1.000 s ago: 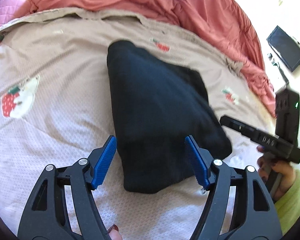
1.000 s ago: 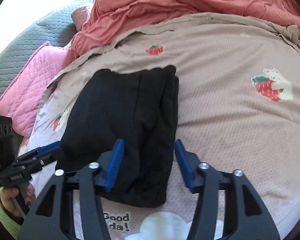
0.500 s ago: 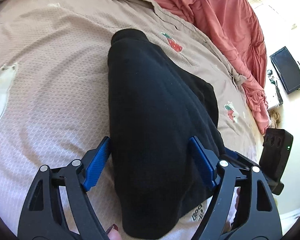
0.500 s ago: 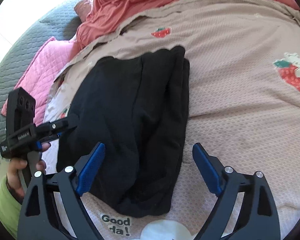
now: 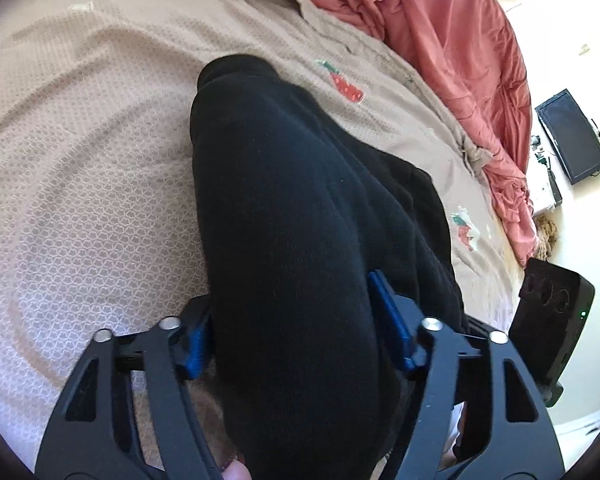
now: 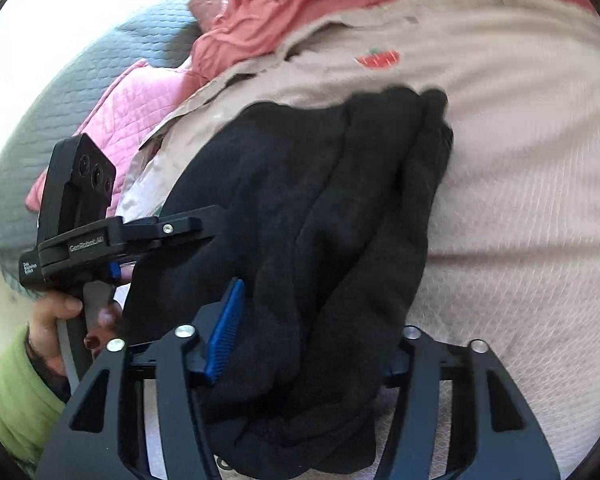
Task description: Fold small clothes
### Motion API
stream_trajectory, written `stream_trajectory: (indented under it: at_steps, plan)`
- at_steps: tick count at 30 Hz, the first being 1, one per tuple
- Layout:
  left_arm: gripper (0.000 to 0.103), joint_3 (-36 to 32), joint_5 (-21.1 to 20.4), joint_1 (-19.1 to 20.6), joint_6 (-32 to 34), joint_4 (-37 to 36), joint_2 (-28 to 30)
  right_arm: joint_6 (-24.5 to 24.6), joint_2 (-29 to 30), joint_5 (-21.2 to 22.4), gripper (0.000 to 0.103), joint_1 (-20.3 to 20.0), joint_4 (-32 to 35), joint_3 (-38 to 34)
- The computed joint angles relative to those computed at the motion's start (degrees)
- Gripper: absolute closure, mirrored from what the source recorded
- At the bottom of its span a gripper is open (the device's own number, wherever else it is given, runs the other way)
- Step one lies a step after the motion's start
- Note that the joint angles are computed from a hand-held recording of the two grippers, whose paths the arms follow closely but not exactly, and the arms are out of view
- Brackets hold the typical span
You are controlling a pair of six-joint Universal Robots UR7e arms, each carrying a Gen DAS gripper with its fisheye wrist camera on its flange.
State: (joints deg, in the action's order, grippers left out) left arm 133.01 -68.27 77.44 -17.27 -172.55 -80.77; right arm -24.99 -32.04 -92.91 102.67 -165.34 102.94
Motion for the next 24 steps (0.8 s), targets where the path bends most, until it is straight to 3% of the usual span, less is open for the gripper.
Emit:
stream_trajectory:
  at_steps: [3,7,13,21,24]
  plan:
    - [0.054,1.0,-1.1,-0.5,-0.3,-0.9,-2.0,-0.1,-1.0,3.6,0.053,0.3,-2.0,1.0]
    - [0.054,2.2,-0.6,-2.2,-1.0,-0.7,-4.7,-0.6,-2.7,4.7,0.053,1.3,-2.5,1.9]
    - [0.054,4.5,3.4,-5.1,-0.2,0.2,-6.7,-1.9,-3.0,1.9,0.053,2.9,-2.2,3.0]
    - [0.049,5.9,7.2,-4.0,-1.4,-0.6,-5.2,-1.9,0.1,-3.2,0.056,3.8,-0.3,1.0]
    - [0.048,5.5,8.0,-4.4,-1.1,0.4,-5.2,-0.2,0.3,-4.6,0.051,3.8,0.6,0.6]
